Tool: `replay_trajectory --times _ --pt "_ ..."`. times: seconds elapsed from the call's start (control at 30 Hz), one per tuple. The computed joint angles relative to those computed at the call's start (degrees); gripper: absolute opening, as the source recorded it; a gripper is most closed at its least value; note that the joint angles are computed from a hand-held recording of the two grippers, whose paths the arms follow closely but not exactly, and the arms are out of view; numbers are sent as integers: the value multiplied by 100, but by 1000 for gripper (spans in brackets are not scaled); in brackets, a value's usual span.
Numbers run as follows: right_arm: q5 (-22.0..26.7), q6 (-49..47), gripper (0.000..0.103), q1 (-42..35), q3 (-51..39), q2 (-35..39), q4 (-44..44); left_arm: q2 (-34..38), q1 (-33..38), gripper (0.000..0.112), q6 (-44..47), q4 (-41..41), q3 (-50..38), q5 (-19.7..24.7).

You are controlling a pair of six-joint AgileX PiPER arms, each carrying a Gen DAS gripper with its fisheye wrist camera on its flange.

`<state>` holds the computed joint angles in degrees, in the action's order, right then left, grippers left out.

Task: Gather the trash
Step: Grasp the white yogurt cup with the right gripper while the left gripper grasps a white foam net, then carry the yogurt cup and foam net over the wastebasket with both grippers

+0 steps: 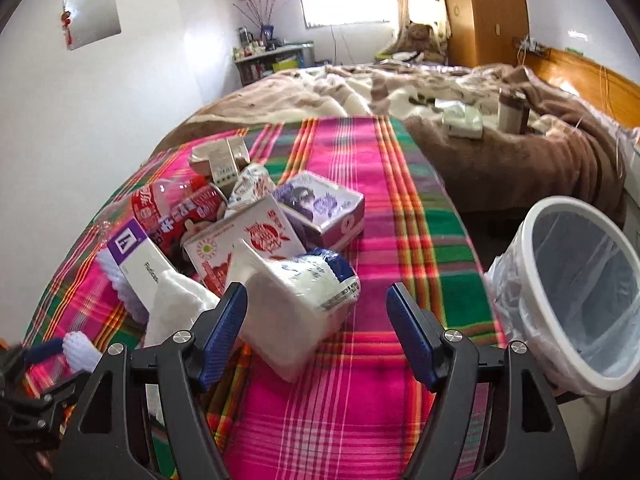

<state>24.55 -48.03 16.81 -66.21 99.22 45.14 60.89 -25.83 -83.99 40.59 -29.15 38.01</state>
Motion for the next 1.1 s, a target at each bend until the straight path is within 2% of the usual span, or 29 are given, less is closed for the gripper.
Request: replay_trajectory --times 0.1,0.17,0.23,0.33,0.43,0.5,0.57,0.63,0.77,0.9,0.97,1.1 --pt "-27 -217 74 -18 58 17 201 -92 475 91 45 -258 103 -432" --pt "125 -230 74 -63 31 17 253 2 868 84 538 -795 94 -843" --pt "148 -484 74 -105 81 -15 454 61 1161 83 1013 -1330 146 -1362" --pt "336 -937 72 -250 99 6 851 265 1193 75 1119 -1473 103 -1693" --pt "580 -1284 64 -356 15 106 1153 488 1189 67 1276 -1680 16 -1931" --pt "780 -1435 54 -418 -69 196 1275 656 1204 59 1127 -1561 -66 -2002" --pt "767 -1468 52 -393 -67 200 1261 742 1328 48 1150 -1609 -60 -2206" --pt "754 -1603 50 -394 -18 164 1313 813 1399 46 1398 -1948 -20 -2462" --pt "793 -2046 34 -450 152 28 1583 997 1142 39 518 -1017 -103 -2437" --pt "816 -2308 20 -529 282 -58 1746 1094 1100 32 349 -812 -115 -2567" --pt "835 -2426 17 -570 342 -93 1839 1113 1010 28 159 -594 -146 -2541" --pt "816 -2722 14 -631 485 -174 2081 1103 569 26 -842 430 -260 -2145"
